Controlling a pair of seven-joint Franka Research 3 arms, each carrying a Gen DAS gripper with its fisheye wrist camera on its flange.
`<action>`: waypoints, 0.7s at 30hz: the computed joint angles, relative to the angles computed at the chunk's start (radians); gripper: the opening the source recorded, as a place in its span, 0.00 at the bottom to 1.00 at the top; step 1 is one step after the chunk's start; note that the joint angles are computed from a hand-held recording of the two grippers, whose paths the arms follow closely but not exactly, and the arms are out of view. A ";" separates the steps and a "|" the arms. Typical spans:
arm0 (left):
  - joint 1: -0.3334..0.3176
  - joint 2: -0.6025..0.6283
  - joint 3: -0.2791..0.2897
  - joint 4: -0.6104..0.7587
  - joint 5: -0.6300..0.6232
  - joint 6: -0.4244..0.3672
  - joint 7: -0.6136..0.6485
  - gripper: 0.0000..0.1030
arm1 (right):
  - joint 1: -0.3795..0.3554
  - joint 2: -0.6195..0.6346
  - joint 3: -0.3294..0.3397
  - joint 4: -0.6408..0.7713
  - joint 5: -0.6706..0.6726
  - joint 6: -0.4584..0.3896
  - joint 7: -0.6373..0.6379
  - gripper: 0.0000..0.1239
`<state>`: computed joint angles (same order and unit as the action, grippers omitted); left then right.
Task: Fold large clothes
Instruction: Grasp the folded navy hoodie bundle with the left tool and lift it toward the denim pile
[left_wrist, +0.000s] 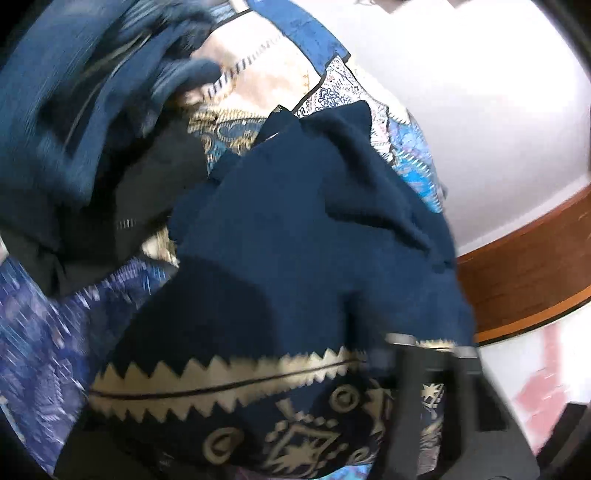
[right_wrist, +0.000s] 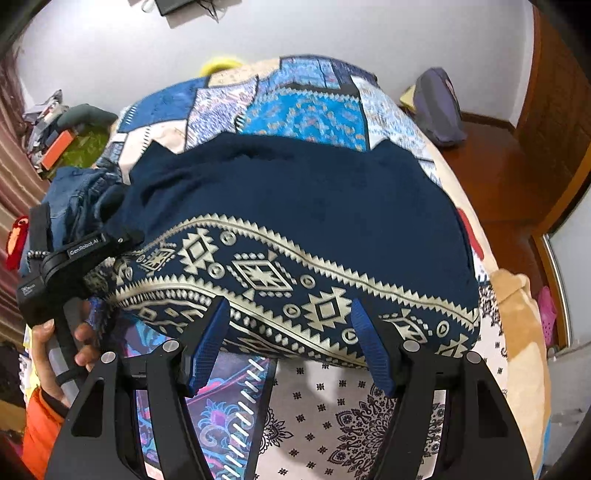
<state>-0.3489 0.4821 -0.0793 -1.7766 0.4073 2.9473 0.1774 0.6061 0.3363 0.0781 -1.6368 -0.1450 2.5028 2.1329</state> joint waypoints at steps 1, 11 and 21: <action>-0.011 -0.006 0.007 0.013 0.011 -0.043 0.006 0.23 | -0.001 0.000 0.001 0.002 0.004 -0.007 -0.002 0.52; -0.144 -0.267 0.187 -0.106 0.496 -0.001 -0.324 0.11 | 0.028 0.078 0.006 0.180 -0.018 -0.063 0.004 0.52; -0.109 -0.449 0.103 -0.201 0.700 -0.253 -0.353 0.11 | 0.127 0.408 0.039 0.605 0.143 -0.206 -0.134 0.52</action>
<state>-0.4579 0.0327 0.0237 -1.9779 1.1074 2.6948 -0.1759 0.7330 0.7447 0.1169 -1.0313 -0.0020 2.2968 1.9986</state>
